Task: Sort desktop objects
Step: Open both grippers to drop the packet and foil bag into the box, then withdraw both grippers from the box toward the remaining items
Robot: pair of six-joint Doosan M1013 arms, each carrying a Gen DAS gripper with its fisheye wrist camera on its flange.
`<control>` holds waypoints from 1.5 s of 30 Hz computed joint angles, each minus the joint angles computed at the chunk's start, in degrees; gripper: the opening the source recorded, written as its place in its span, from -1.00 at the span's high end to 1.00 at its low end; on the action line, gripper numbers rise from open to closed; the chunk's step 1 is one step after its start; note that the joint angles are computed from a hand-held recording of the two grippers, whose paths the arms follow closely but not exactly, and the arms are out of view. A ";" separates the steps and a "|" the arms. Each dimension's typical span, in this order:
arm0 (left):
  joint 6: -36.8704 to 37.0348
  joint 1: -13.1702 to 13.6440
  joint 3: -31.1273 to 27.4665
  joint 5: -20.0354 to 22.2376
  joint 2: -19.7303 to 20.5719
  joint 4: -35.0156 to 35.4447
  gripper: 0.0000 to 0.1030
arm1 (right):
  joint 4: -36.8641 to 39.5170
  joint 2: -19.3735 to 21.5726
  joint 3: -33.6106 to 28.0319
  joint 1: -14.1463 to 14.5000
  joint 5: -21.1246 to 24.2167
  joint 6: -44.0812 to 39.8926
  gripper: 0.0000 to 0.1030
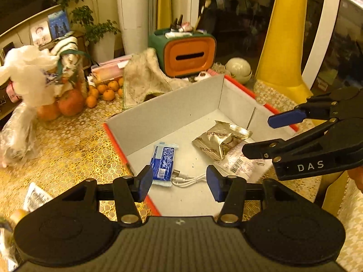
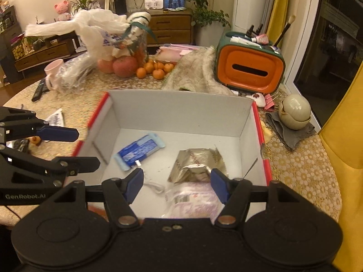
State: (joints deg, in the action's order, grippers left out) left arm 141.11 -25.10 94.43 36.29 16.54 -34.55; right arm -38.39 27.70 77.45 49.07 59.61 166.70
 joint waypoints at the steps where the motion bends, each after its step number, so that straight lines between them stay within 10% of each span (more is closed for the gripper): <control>1: 0.50 0.30 0.78 -0.46 -0.71 -0.56 0.02 | -0.26 0.10 -0.36 0.40 0.42 0.15 -0.25; 26: 23.00 12.01 13.96 -8.52 -10.77 -22.85 0.02 | -4.45 8.03 -13.53 6.67 1.34 0.21 -0.26; 45: 30.16 20.69 15.86 -11.10 -9.40 -31.71 -0.60 | -0.01 19.22 -30.72 6.63 1.63 -7.99 -0.40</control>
State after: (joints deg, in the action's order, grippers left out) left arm 171.28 -4.42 110.30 25.19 7.14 -66.26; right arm -38.41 46.91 46.73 55.70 61.24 158.71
